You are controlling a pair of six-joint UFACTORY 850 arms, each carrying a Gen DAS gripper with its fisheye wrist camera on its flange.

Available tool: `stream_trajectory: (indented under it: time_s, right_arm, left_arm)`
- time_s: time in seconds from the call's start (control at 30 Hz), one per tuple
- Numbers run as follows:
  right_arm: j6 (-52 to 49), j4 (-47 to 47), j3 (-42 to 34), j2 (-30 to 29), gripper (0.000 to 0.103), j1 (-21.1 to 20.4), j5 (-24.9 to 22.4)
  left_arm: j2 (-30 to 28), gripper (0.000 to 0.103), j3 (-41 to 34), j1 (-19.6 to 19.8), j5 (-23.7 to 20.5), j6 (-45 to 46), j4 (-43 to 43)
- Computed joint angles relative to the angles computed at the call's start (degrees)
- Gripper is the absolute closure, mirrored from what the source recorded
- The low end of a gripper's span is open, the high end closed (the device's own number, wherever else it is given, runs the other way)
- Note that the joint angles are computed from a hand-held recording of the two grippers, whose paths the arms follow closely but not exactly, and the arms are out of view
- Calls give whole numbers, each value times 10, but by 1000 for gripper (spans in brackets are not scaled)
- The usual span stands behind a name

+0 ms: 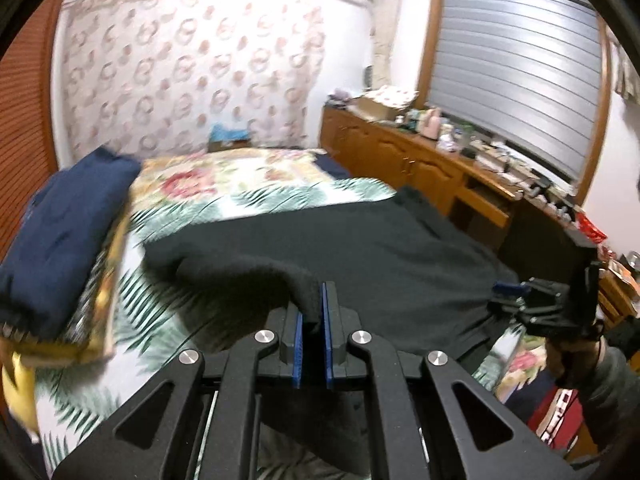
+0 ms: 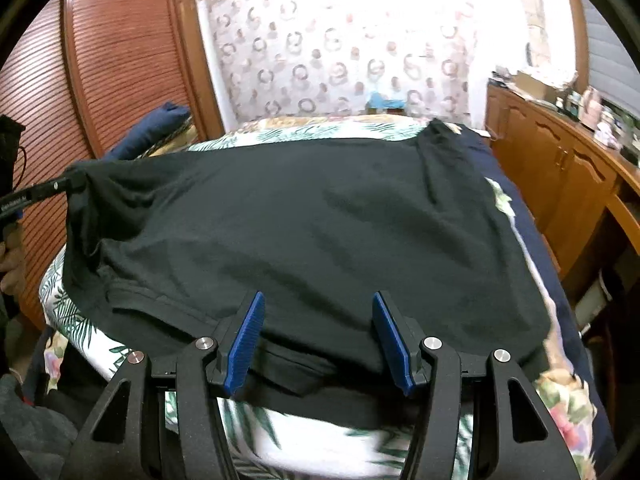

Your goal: Fold small clothes

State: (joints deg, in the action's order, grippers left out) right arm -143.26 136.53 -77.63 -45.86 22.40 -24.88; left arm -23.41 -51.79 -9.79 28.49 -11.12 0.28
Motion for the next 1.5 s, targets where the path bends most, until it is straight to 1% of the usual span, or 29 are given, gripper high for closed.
stream_trajectory:
  time_s: [0.1,0.17,0.3,0.37,0.4,0.6,0.7,0.8,0.97,1.03,1.07,1.1,1.13,1.2,1.27,1.33,1.4,1.43,1.5]
  right_arm:
    - [-18,25,19,8,45,-4,-12]
    - [-31,44,28,13,45,-4,-16]
    - [-59,82,48,25,45,-7,-25]
    - [-73,105,60,32,45,-5,-31]
    - [-82,119,68,37,45,-3,-35]
    - [-95,150,101,52,45,-3,-54]
    - [-103,169,109,57,45,0,-56]
    - [-106,182,118,63,45,1,-61]
    - [-108,201,124,65,45,6,-62]
    - [-106,201,120,62,45,5,-56]
    - [-104,199,116,61,45,5,-52]
    - [-100,197,114,60,45,3,-48]
    - [-98,196,110,59,45,3,-44]
    - [-96,198,104,57,45,3,-36]
    - [-91,196,98,56,45,3,-30]
    - [-89,196,91,55,45,4,-27]
    - [-90,195,83,52,45,4,-23]
    - [-90,194,78,51,45,7,-19]
    - [-91,190,70,47,45,8,-16]
  left_arm:
    - [-11,94,-36,-11,-11,-23,41]
    - [-24,94,-71,-17,-27,-56,91]
    - [-49,95,-129,-31,-56,-98,160]
    - [-63,94,-157,-38,-68,-146,216]
    - [-73,94,-177,-41,-73,-188,260]
    - [-108,94,-257,-63,-105,-312,401]
    - [-123,94,-297,-72,-110,-389,483]
    - [-132,94,-317,-83,-122,-409,514]
    - [-169,94,-363,-91,-147,-540,638]
    - [-179,90,-371,-91,-152,-570,666]
    - [-179,85,-369,-90,-149,-563,659]
    - [-177,79,-364,-89,-148,-539,638]
    - [-175,75,-360,-88,-149,-505,608]
    - [-169,60,-348,-85,-145,-449,558]
    - [-163,59,-336,-80,-141,-425,538]
    - [-161,54,-329,-72,-140,-418,532]
    - [-157,26,-316,-64,-139,-373,491]
    - [-154,23,-306,-59,-138,-332,454]
    - [-151,22,-292,-50,-139,-288,417]
